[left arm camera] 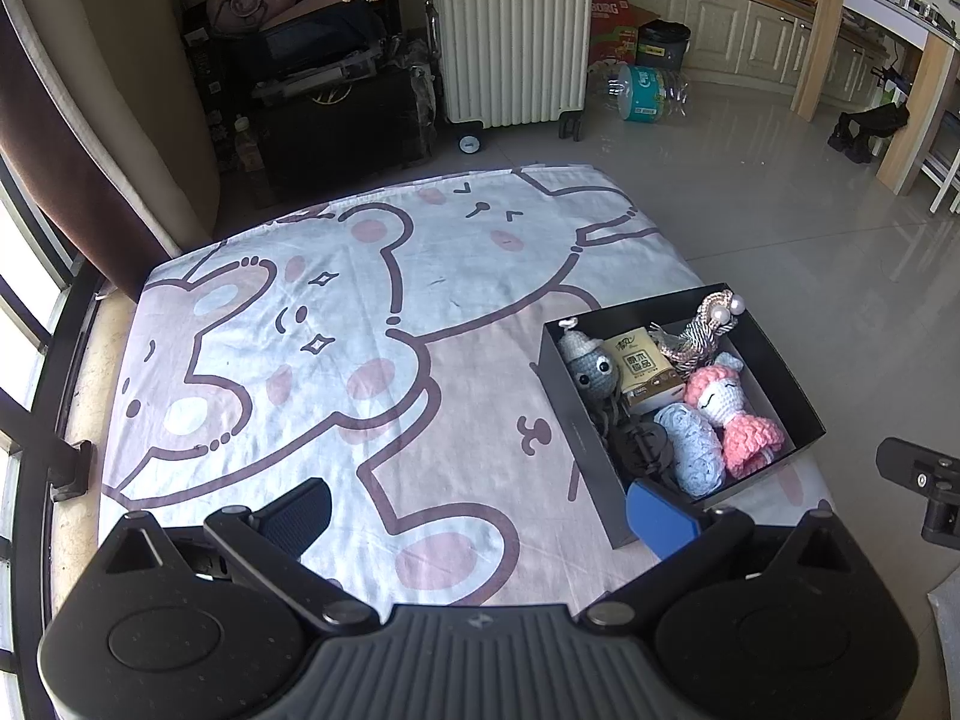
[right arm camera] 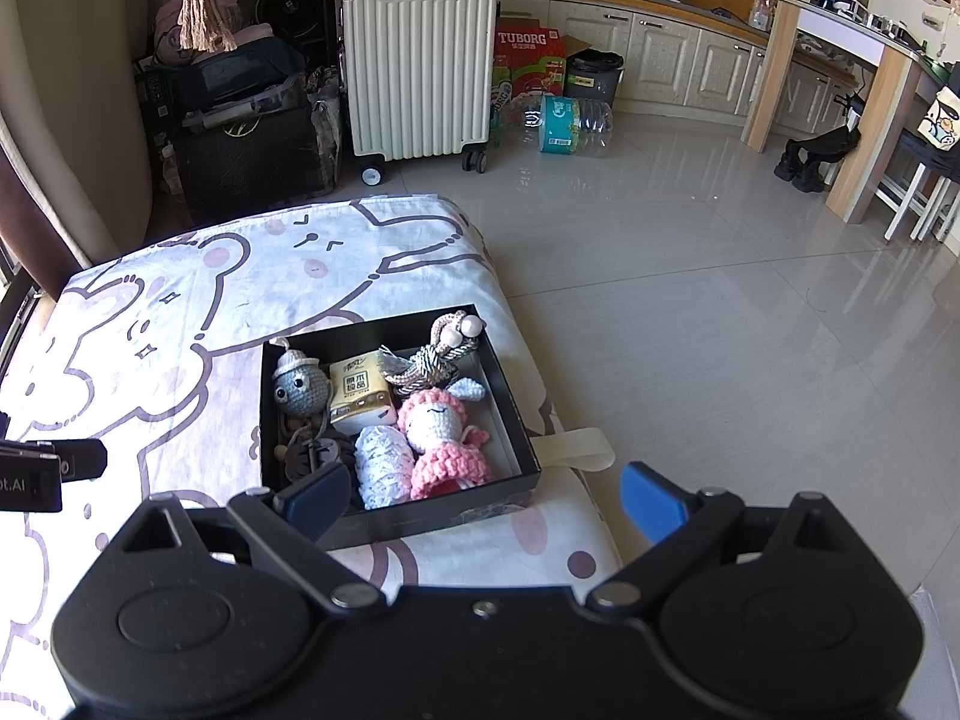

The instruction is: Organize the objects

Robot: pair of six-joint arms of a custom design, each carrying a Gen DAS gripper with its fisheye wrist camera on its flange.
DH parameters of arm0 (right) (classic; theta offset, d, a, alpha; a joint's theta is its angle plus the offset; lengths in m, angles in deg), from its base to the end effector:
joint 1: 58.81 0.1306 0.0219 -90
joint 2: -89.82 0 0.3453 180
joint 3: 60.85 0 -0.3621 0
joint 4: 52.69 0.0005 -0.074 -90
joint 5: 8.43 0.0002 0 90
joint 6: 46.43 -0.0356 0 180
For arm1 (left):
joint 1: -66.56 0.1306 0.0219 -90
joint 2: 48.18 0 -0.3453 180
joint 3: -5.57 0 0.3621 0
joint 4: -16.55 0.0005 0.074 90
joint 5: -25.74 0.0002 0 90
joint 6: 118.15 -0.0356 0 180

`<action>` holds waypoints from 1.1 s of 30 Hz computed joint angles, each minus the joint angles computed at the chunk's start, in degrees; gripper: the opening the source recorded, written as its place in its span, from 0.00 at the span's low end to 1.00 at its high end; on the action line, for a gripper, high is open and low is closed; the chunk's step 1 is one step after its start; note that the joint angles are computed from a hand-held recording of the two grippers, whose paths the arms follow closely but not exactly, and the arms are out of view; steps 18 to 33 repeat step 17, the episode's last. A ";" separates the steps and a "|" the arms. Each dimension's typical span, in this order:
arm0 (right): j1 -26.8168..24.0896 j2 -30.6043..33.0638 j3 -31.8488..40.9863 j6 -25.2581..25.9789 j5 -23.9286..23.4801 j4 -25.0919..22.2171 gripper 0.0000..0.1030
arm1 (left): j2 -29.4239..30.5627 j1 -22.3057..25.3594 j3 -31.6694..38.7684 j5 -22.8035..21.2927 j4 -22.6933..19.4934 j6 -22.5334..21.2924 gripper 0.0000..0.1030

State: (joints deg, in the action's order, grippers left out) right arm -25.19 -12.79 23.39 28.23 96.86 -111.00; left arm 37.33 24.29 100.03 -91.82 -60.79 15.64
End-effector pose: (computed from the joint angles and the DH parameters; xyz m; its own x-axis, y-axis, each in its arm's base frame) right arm 0.3164 0.1985 0.4259 -0.7332 -0.1811 -0.6554 -0.2108 0.9769 -0.0341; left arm 0.3003 -0.2513 0.4330 -0.8220 -0.0819 -0.5635 -0.1367 0.9891 0.0557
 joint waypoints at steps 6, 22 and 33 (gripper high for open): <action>0.05 0.03 0.09 -0.01 0.05 -0.09 0.95 | 0.01 0.01 0.01 0.01 -0.08 0.04 1.00; 0.09 0.05 0.11 -0.07 0.07 -0.10 0.95 | -0.13 0.12 -0.31 0.47 0.25 0.12 1.00; 0.09 0.05 0.11 -0.07 0.07 -0.10 0.95 | -0.13 0.12 -0.31 0.47 0.25 0.12 1.00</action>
